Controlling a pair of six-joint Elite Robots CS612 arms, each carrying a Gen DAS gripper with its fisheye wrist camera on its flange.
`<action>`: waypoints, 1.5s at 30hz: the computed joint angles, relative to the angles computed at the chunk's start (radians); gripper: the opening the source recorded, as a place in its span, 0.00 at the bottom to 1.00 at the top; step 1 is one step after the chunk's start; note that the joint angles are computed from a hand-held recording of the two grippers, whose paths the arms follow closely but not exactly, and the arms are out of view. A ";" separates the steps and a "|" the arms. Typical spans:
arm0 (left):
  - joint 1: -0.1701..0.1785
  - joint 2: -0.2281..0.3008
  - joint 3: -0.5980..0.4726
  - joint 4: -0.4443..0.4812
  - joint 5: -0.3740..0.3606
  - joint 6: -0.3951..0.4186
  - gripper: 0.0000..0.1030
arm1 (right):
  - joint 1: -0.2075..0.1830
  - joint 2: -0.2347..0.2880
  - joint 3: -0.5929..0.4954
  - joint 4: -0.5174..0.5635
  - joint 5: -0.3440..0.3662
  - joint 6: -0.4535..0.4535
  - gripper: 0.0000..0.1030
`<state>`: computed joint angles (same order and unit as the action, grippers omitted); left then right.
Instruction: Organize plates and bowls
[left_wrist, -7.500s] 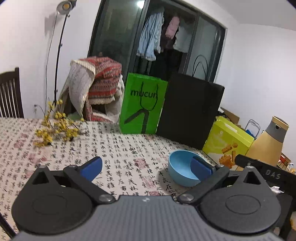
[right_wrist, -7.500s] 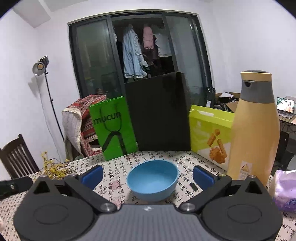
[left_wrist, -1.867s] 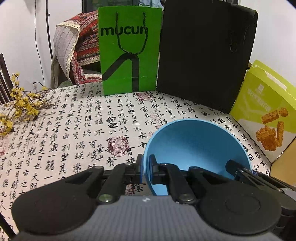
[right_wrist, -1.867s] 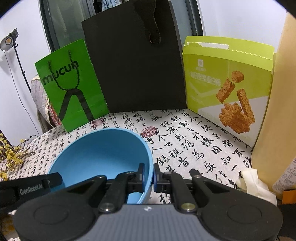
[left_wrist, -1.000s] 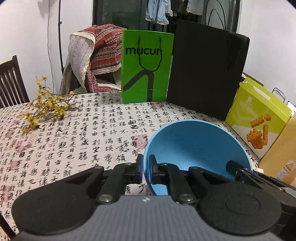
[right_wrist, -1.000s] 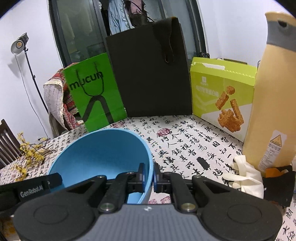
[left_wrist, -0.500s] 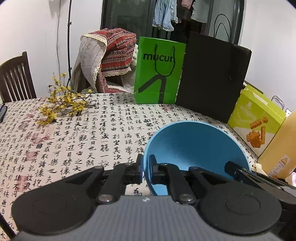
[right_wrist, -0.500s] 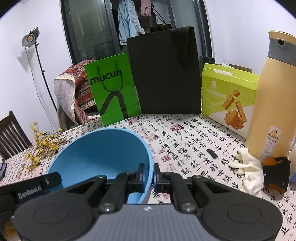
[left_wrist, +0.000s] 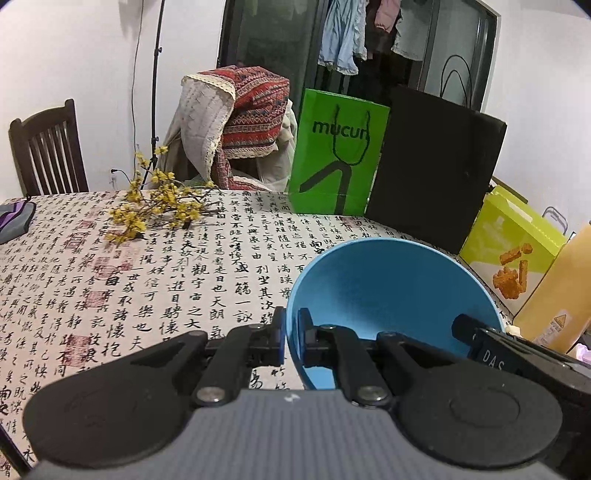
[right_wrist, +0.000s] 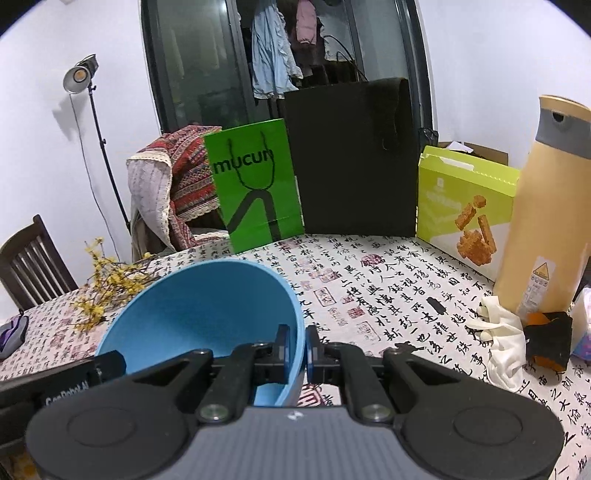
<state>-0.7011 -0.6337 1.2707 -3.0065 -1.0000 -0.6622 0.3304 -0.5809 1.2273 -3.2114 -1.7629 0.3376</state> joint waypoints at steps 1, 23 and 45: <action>0.000 -0.004 0.008 -0.007 0.002 0.000 0.07 | 0.002 -0.002 0.004 -0.004 -0.001 -0.002 0.08; 0.001 -0.043 0.084 -0.040 0.037 -0.045 0.07 | 0.021 0.004 -0.010 -0.017 0.025 -0.023 0.08; 0.000 -0.115 0.199 0.015 0.154 -0.195 0.07 | 0.048 0.023 -0.048 -0.027 0.146 -0.081 0.08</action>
<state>-0.7012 -0.7482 1.4699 -2.9912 -0.8455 -0.8574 0.3785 -0.5580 1.1789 -3.2381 -1.6167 0.2568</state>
